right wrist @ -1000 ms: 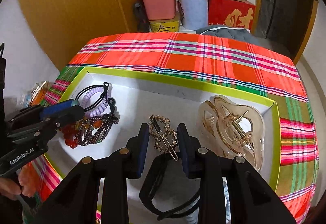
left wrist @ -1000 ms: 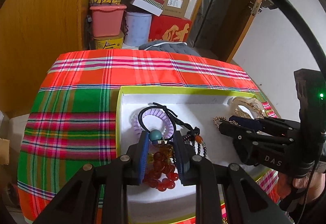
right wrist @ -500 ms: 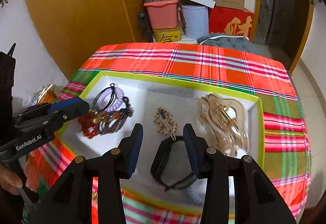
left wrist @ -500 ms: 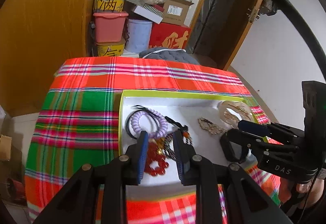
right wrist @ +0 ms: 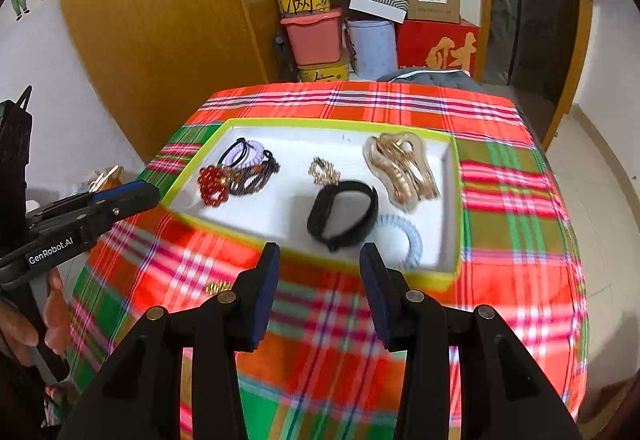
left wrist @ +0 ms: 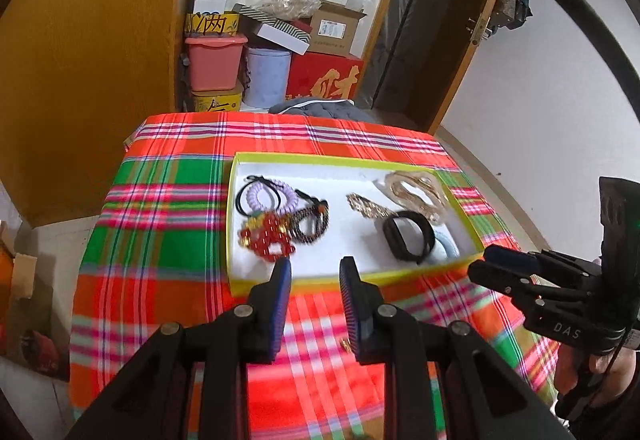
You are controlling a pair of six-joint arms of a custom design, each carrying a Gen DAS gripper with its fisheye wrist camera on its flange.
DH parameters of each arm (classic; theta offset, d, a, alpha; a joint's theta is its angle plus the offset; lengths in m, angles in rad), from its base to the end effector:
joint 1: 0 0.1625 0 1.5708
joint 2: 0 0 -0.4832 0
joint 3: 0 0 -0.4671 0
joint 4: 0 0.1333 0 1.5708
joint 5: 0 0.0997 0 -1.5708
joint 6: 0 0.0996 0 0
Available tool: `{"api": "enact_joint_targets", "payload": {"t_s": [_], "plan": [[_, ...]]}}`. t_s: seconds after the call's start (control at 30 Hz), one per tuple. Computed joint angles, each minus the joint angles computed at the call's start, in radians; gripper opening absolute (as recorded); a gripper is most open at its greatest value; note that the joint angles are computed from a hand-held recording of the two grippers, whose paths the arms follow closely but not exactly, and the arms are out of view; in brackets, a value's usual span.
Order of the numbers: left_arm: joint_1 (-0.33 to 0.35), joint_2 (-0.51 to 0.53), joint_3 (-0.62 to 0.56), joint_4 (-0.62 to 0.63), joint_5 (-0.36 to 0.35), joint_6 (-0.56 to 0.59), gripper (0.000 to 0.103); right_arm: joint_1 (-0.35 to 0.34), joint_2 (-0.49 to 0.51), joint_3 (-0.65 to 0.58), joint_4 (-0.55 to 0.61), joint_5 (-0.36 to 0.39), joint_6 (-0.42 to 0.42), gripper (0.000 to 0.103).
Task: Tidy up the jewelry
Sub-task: 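Grasp the grey bear charm with the left tool while the right tool moves toward the gold brooch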
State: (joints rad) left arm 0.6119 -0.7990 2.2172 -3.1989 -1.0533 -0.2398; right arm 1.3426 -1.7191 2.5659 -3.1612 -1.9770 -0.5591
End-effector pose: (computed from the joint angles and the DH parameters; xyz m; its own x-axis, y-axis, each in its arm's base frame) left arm -0.3237 -0.4502 -0.0168 -0.7570 0.5001 -0.4205 0.6391 0.7006 -0.3173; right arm 0.0071 -0.3849 0.2906 -0.7956 0.0168 0.6056 -0.3014 0.8562 -0.4196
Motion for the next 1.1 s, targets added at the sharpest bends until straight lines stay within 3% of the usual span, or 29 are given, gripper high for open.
{"api": "enact_joint_targets", "payload": {"t_s": [0.37,0.93,1.0,1.1], "plan": [[-0.081,-0.069,0.116,0.007,0.014,-0.103,0.025,0.027,-0.177,0.094,0.091,0.005,0.020,0.042],[-0.096,-0.081,0.188,-0.020,-0.023,-0.154,0.025,0.023,-0.227,0.133,0.132,0.006,0.026,0.042],[-0.095,-0.079,0.194,-0.025,-0.035,-0.154,0.035,0.019,-0.228,0.135,0.136,0.009,0.026,0.042],[-0.092,-0.076,0.209,-0.052,-0.058,-0.151,0.040,0.014,-0.230,0.139,0.141,0.015,0.024,0.042]]}}
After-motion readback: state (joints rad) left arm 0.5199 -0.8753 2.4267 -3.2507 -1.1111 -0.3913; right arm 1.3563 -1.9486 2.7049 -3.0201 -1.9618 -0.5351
